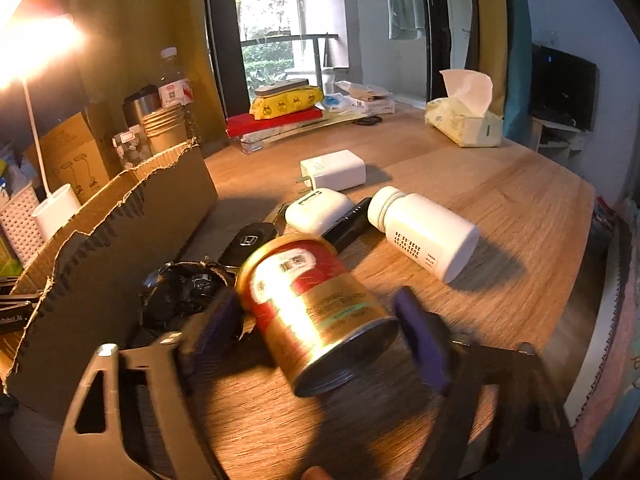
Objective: Organize rigid objects
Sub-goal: 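Close the right gripper around the tin can and lift it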
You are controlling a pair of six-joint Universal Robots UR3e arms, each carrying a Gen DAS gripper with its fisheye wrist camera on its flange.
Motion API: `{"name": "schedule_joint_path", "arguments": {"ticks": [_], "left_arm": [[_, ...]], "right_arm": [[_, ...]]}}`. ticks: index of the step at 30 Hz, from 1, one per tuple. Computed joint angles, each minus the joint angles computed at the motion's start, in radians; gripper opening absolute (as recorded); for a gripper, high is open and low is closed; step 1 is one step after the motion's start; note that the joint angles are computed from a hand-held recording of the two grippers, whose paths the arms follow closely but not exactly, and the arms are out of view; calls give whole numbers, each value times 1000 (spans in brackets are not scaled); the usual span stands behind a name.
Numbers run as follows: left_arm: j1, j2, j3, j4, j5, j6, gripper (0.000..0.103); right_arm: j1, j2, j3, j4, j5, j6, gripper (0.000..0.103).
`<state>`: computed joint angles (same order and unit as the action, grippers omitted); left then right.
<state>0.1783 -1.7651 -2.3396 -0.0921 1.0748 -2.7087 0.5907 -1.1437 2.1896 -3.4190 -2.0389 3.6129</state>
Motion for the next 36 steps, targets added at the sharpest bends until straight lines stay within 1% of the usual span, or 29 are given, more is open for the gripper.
{"name": "schedule_joint_path", "arguments": {"ticks": [1,2,8,12,15,18,20,26,31,36], "left_arm": [[1,2,-3,4,1,-2,20],[2,4,-5,7,2,-3,20],[-22,12,-21,64,49,-32,20],[-33,20,-40,118,76,-45,20],[-40,20,-41,108,81,-41,20],[-48,27,-73,179,95,-49,20],[-53,30,-84,202,102,-47,20],[-51,27,-83,208,102,-51,20],[-50,26,-90,220,104,-52,20],[-49,25,-89,222,103,-49,20]], "right_arm": [[6,4,-9,12,-9,-2,73],[7,6,-11,15,-7,-4,71],[18,17,-1,-22,-17,16,68],[43,21,-2,-37,-55,32,67],[62,15,-8,-33,-84,42,66],[74,6,-7,-37,-99,51,65],[82,3,-7,-44,-112,57,65],[124,-9,-38,-36,-169,51,65],[173,-42,-80,15,-207,41,65],[261,-60,-157,73,-240,26,65]]}}
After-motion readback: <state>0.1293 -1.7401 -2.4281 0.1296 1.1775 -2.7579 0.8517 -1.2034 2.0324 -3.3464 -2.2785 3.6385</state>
